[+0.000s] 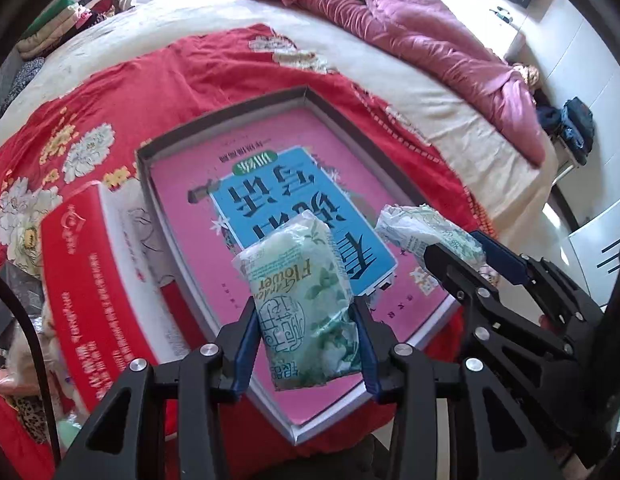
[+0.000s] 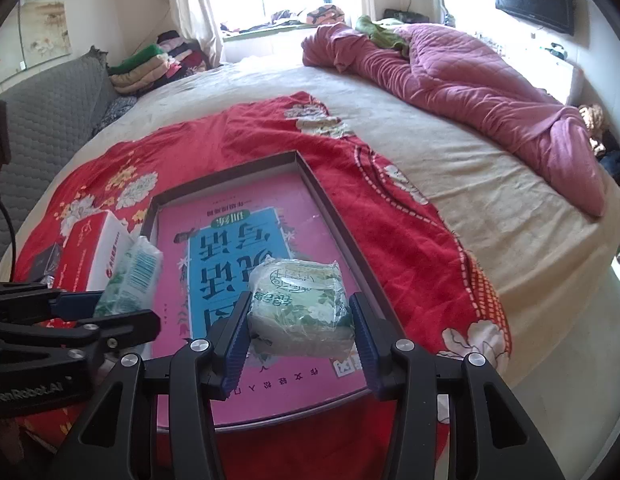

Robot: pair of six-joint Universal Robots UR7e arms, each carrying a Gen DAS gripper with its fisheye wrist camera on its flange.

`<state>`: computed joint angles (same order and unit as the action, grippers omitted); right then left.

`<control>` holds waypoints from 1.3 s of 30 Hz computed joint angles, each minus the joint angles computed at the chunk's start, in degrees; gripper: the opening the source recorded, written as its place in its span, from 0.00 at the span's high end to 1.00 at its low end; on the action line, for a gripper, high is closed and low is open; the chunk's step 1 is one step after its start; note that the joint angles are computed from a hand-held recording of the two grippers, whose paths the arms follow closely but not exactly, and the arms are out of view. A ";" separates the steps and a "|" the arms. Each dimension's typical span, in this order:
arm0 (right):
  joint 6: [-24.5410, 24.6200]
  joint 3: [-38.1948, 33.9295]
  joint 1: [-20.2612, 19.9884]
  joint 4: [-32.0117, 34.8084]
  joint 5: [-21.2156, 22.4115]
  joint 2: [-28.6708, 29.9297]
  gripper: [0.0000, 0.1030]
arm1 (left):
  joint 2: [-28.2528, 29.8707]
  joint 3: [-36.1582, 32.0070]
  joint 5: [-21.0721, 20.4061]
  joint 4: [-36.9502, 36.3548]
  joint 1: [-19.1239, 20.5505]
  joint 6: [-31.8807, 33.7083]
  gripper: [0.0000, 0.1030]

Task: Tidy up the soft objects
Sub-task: 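Carry the tissue pack with the right gripper into the pink tray, then open the right gripper and withdraw it back toward the pile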

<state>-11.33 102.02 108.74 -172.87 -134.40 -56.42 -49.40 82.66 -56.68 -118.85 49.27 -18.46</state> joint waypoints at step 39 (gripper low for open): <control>2.77 1.43 0.31 -0.26 -1.33 -2.43 0.34 | -5.58 8.87 0.93 -3.93 -2.27 -1.67 0.30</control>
